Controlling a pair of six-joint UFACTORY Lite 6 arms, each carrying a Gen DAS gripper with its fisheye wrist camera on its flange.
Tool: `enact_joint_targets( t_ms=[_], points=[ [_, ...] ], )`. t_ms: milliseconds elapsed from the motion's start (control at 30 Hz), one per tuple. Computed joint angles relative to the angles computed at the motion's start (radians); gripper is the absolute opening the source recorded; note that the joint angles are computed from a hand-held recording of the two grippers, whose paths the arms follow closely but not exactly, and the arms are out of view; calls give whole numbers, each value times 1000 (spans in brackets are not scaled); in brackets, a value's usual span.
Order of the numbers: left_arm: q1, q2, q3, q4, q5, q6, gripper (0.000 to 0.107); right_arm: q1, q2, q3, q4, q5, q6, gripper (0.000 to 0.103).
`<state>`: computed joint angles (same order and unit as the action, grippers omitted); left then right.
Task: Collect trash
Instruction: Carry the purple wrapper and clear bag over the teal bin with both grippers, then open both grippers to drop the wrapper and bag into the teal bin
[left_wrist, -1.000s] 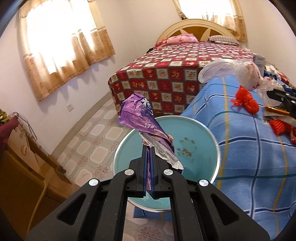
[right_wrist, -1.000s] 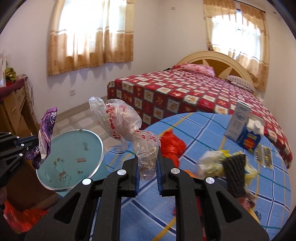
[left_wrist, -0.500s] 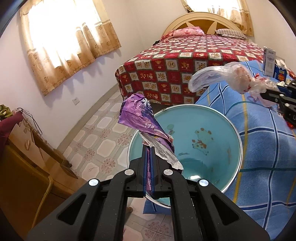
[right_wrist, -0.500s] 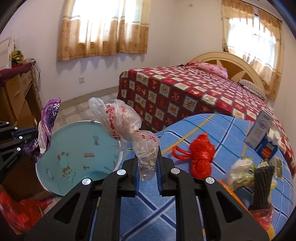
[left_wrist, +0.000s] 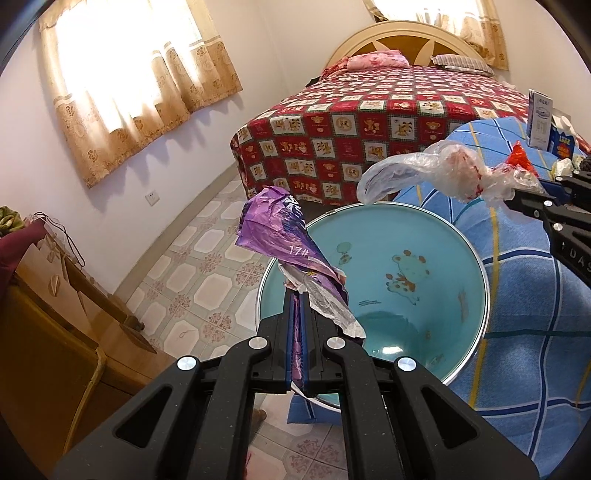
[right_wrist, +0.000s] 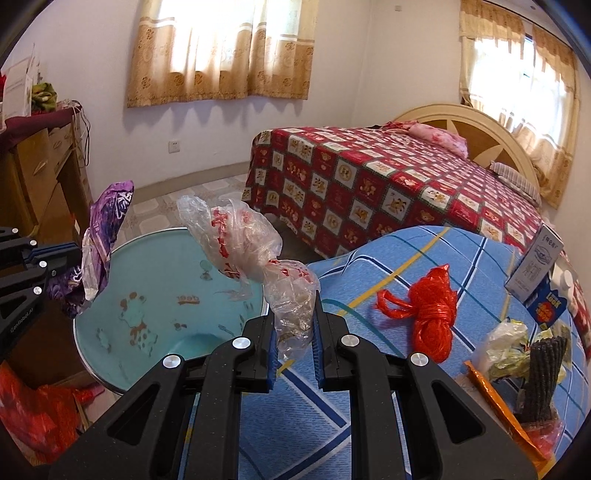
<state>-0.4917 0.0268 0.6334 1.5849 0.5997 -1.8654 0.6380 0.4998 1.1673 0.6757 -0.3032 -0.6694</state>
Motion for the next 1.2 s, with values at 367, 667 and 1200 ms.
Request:
enact_joint_targets(
  t_ms=[367,667,1200],
  points=[
    [-14,10,9,-5,-3,-7,3,12,4,-1,-5,-3,2,15],
    [-20,15,11,-5,-4,-13,3,21,3,-4,-6,-3,-3,15],
    [-49,9,13,7,7,-59,46,26,-2,-17,-150,14,129,59]
  ],
)
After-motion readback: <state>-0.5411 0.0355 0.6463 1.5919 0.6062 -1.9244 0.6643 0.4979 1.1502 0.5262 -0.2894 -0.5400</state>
